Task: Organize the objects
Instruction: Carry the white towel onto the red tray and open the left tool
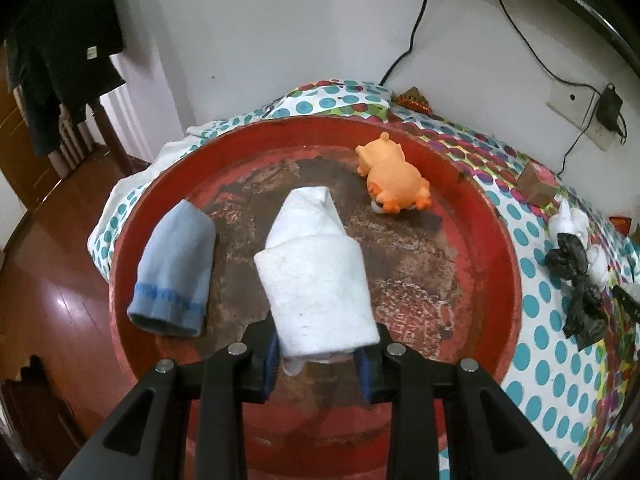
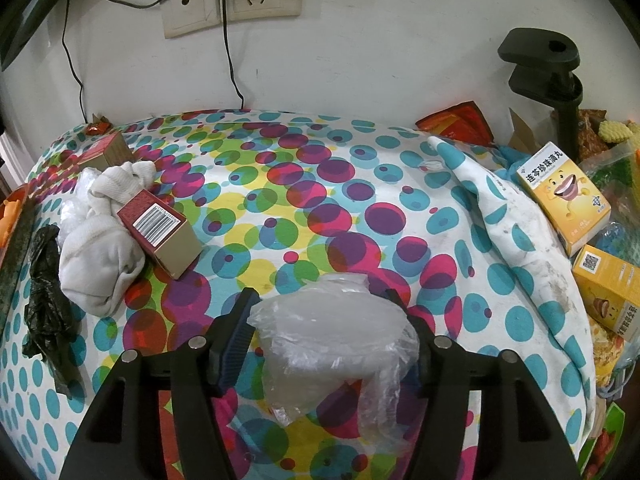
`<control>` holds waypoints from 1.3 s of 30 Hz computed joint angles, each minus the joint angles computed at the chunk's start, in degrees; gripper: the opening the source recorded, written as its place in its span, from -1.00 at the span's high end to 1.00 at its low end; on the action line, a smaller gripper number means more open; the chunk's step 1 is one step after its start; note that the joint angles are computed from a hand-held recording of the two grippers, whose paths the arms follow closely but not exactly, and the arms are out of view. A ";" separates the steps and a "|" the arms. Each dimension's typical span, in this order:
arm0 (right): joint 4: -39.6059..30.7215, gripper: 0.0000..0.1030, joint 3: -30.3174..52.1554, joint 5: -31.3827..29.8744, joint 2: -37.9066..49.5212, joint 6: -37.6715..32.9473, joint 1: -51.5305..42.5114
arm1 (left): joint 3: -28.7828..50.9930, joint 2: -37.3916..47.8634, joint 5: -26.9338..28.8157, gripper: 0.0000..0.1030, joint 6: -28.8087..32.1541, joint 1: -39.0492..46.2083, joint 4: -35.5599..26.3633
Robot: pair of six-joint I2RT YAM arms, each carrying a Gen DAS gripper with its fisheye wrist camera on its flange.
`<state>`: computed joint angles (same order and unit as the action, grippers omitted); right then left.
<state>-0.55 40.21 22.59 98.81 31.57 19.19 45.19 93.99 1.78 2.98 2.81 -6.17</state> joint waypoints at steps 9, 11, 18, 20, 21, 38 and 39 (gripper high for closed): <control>-0.52 -0.19 0.10 0.32 -0.12 0.20 0.02 | 2.25 4.32 6.04 0.41 10.06 3.02 -1.41; -0.30 -0.20 -0.05 0.08 -0.16 0.20 -0.22 | 2.48 4.42 6.93 0.39 12.74 3.33 -1.67; -0.99 -0.22 0.58 0.53 0.15 0.49 -0.07 | 3.52 5.10 11.83 0.24 18.73 6.06 -2.66; -1.16 -0.23 0.65 0.63 0.16 0.58 -0.01 | 3.58 5.06 11.95 0.16 19.42 6.70 -3.44; -1.25 -0.23 0.74 0.72 0.21 0.63 0.06 | 3.45 4.81 12.78 0.15 19.72 7.26 -3.63; -1.37 -0.34 0.65 0.80 0.39 0.28 -0.87 | -3.92 -6.75 20.67 -0.16 26.89 8.11 -8.93; -1.35 -0.34 0.65 0.72 0.39 0.36 -0.88 | -4.22 -6.66 20.39 -0.16 27.04 7.59 -8.95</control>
<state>-1.90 40.86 23.31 99.20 31.93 18.32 40.97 87.33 22.17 30.03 10.40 -15.12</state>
